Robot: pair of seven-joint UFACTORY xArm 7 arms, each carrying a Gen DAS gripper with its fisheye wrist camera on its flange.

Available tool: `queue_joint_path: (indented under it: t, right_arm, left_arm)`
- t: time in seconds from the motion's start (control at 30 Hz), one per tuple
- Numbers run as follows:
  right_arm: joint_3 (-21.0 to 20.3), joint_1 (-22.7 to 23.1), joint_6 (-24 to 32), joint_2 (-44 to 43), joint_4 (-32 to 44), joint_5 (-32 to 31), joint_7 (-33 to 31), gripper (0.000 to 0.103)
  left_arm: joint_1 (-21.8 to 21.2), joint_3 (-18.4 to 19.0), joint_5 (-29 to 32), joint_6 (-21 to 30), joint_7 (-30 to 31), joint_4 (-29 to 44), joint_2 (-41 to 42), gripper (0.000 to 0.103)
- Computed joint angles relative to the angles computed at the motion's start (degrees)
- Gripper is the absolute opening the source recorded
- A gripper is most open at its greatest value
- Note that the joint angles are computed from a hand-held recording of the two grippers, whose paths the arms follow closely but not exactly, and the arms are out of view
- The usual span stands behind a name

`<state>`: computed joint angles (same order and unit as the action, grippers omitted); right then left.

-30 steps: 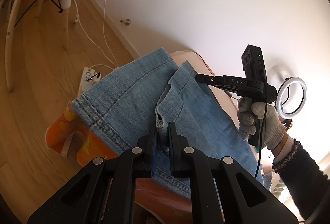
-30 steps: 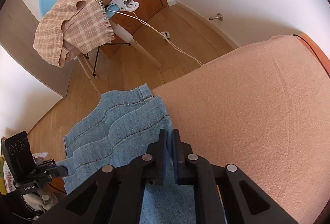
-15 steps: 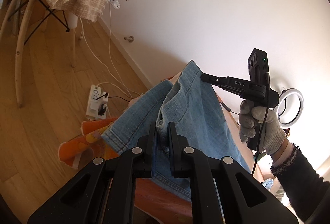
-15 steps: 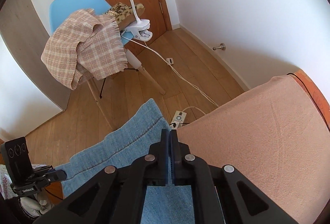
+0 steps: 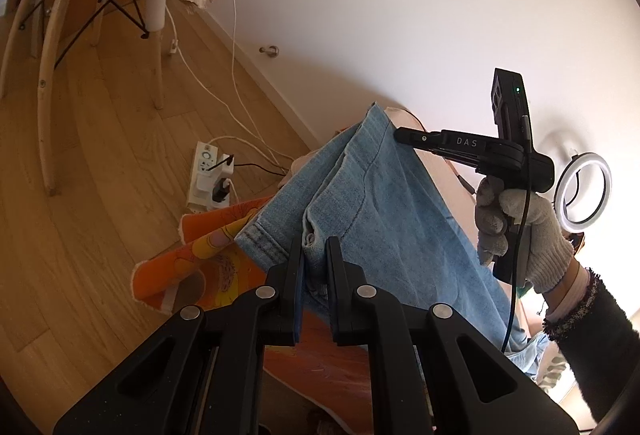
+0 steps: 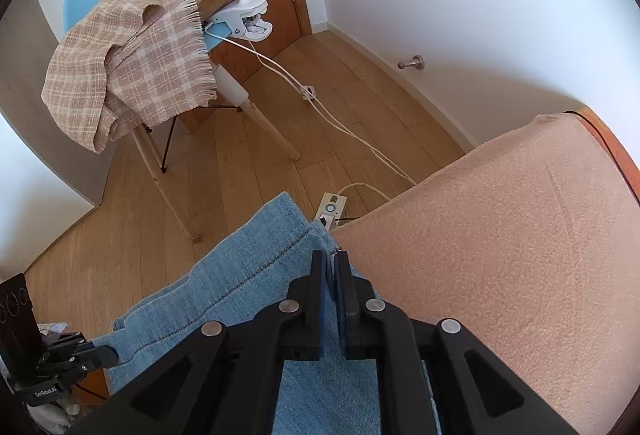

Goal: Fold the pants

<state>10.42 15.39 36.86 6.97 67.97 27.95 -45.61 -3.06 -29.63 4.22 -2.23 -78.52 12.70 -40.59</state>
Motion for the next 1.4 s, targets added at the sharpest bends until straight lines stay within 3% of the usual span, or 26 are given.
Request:
queue_joint_path:
  t: [0.03,0.1,0.2,0.27,0.33,0.5,0.6,0.8,1.0,1.17,1.27,1.4]
  right_arm:
    - [-0.1,0.2,-1.1,-1.1,-0.9,-0.7,0.5,0.024]
    - [-0.2,0.3,-2.5,-3.6,-2.9,-0.5,0.6,0.036]
    - [-1.2,0.4,-3.3,-7.9,-5.7,-0.7,0.7,0.037]
    - [-2.2,0.5,-4.0,-11.0,-7.7,-0.8,0.6,0.044]
    - [-3.5,0.7,-5.0,-14.4,-9.9,-0.4,-0.2,0.059]
    - [-7.3,0.1,-4.2,-22.6,-14.0,-1.2,0.0,0.069]
    - [-9.5,-0.5,-4.1,-28.3,-17.0,-2.3,1.1,0.082]
    - [-15.6,-2.8,-0.1,-38.5,-21.4,-3.3,2.7,0.095]
    - [-22.0,-7.7,4.0,-45.5,-24.2,-5.6,2.4,0.097]
    - [-28.7,-14.4,8.0,-46.6,-22.5,-8.1,0.6,0.097]
    - [-33.6,-18.7,10.1,-43.9,-18.8,-8.4,-0.7,0.097]
    - [-40.0,-23.8,13.1,-38.7,-13.4,-6.2,-2.9,0.096]
  left_arm:
    - [-0.4,0.5,0.2,0.7,0.5,0.2,0.0,0.008]
    - [-1.1,1.4,0.5,2.0,1.3,0.5,-0.2,0.009]
    - [-2.2,2.5,1.2,5.4,2.1,1.3,-1.0,0.011]
    - [-2.6,2.8,1.9,8.9,2.5,2.4,-1.8,0.014]
    - [-3.0,3.0,2.9,13.9,2.8,4.0,-3.0,0.016]
    - [-5.3,5.3,4.6,20.6,4.0,7.6,-3.6,0.018]
    - [-5.7,4.7,6.0,21.2,4.5,10.2,-2.9,0.025]
    - [-5.3,0.9,9.6,18.6,5.4,18.2,4.5,0.039]
    - [-7.1,-0.7,12.8,13.7,8.2,27.8,15.9,0.045]
    - [-10.1,-1.0,17.2,11.7,11.4,39.5,29.1,0.047]
    - [-15.1,1.1,15.5,11.2,17.8,48.4,38.7,0.059]
    - [-20.2,0.9,13.5,15.6,26.7,63.5,51.7,0.059]
